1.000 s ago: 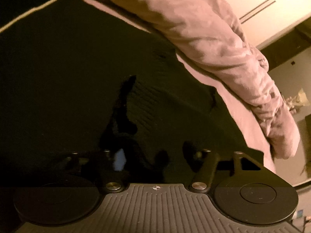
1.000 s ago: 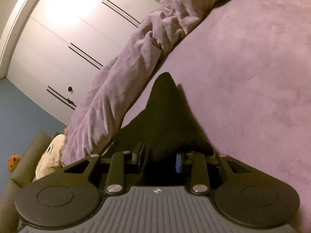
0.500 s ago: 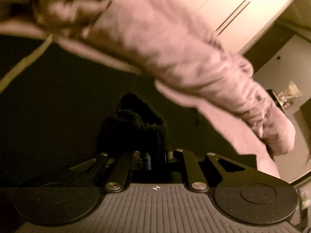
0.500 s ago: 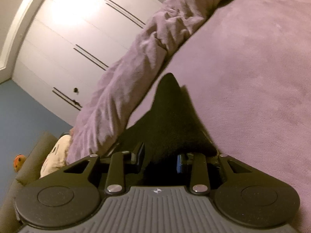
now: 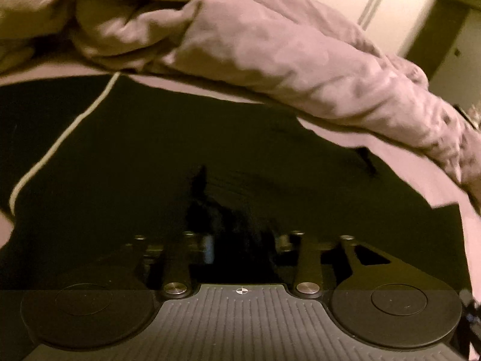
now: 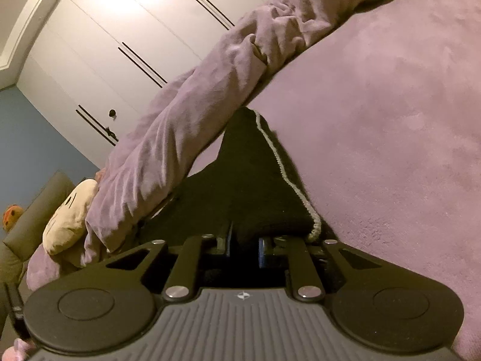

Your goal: Fold small clothes

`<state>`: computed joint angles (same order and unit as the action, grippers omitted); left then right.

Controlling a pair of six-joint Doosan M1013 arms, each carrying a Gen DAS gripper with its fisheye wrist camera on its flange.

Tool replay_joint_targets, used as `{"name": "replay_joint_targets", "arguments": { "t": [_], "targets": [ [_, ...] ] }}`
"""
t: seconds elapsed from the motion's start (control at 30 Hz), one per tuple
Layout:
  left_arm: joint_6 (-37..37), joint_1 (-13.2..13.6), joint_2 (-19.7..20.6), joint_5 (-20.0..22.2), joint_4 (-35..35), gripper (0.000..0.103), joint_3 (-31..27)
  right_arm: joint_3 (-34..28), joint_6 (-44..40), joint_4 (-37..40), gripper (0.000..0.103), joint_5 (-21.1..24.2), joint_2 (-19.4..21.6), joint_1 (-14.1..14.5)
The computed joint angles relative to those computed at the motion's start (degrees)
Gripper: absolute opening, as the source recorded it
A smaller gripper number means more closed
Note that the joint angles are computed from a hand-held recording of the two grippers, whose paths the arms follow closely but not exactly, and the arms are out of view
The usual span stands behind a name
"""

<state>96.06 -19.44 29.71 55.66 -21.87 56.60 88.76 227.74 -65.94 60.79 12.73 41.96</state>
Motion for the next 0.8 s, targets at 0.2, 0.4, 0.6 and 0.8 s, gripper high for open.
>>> {"name": "replay_joint_targets", "arguments": {
  "t": [0.2,0.4,0.6,0.8],
  "targets": [
    [-2.75,0.71,2.88,3.44,-1.9,0.061,-4.1,2.57,-12.48,2.8,0.041,-17.28,-3.98,-2.34],
    [-0.29,-0.2,3.33,3.87,1.43,0.014,-5.12,7.09,0.46,-17.14,0.06,-27.32,-6.06,-2.3],
    [4.08,-0.68,2.17,1.23,1.64,0.011,-4.32,3.79,-7.97,-9.5,0.04,-15.74,-3.78,-0.34],
    [7.31,-1.73,1.09,-3.74,4.15,0.011,-3.4,-3.0,-21.94,1.05,0.037,-2.25,1.41,0.89]
  ]
}}
